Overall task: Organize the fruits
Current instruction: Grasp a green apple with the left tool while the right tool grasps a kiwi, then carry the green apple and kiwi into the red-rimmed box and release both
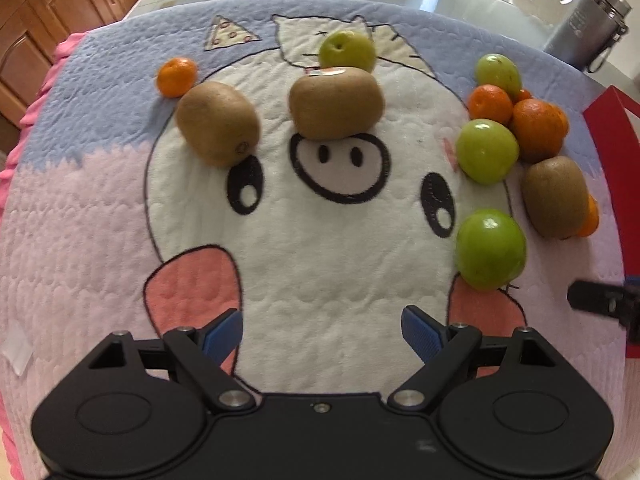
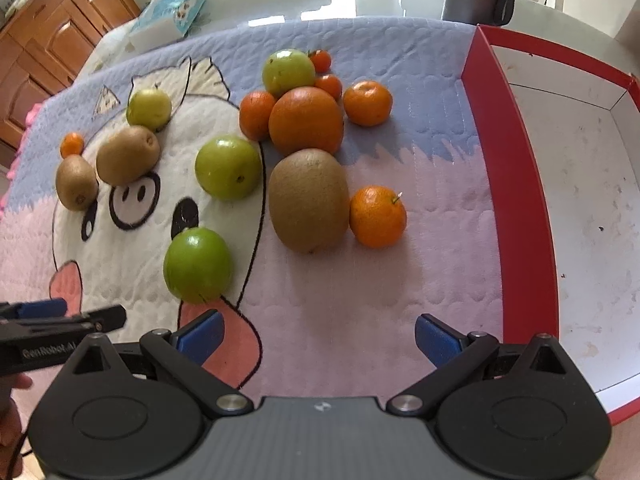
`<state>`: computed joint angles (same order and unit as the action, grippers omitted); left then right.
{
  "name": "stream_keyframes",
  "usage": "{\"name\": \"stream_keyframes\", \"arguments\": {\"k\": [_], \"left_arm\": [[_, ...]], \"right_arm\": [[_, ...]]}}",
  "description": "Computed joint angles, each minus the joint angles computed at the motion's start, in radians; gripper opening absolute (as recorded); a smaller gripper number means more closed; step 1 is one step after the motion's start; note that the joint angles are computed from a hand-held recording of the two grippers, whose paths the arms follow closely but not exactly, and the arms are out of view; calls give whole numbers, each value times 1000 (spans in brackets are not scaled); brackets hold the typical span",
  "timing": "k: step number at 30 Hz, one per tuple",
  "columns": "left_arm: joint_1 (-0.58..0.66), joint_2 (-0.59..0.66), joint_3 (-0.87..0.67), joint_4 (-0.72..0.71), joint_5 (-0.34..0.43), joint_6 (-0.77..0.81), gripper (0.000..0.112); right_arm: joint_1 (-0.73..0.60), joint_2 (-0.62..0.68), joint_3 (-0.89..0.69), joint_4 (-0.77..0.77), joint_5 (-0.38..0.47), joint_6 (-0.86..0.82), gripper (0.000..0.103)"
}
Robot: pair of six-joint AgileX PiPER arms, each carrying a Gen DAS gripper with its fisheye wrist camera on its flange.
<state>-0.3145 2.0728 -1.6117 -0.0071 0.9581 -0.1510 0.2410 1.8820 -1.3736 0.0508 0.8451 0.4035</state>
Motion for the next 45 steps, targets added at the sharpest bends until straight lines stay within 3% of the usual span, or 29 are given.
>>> {"name": "stream_keyframes", "arguments": {"k": [5,11,15,18,19,23,28,31,35,45], "left_arm": [[1,-1,3,-106,-31,123,102],[-22,44,-73,-231,-18,277,95],[-36,111,-160,-267,13,300,88],[-42,153,-212,-289,33,311,84],[-46,172,-235,-287,49,306,77],[-46,197,-259,-303,61,302,70],[-46,224,-298,-303,66,292,67],[-47,237,-318,-313,56,297,59],[-42,221,-290,-323,33,288,59],[-31,128,-192,-324,-39,282,59]], "right_arm": [[-85,-57,80,212,-163,-198,98],[-134,3,5,283,-176,-331,88],[-147,64,-79,270,-141,-393,78],[-179,113,-119,411,-107,-549,75],[-187,137,-143,436,-85,-573,74],[-180,219,-240,354,-29,-529,60],[-175,297,-323,344,64,-555,57],[-156,266,-248,332,-21,-550,53],[-174,210,-142,404,-118,-566,53],[-252,88,-27,602,-205,-660,53]]}}
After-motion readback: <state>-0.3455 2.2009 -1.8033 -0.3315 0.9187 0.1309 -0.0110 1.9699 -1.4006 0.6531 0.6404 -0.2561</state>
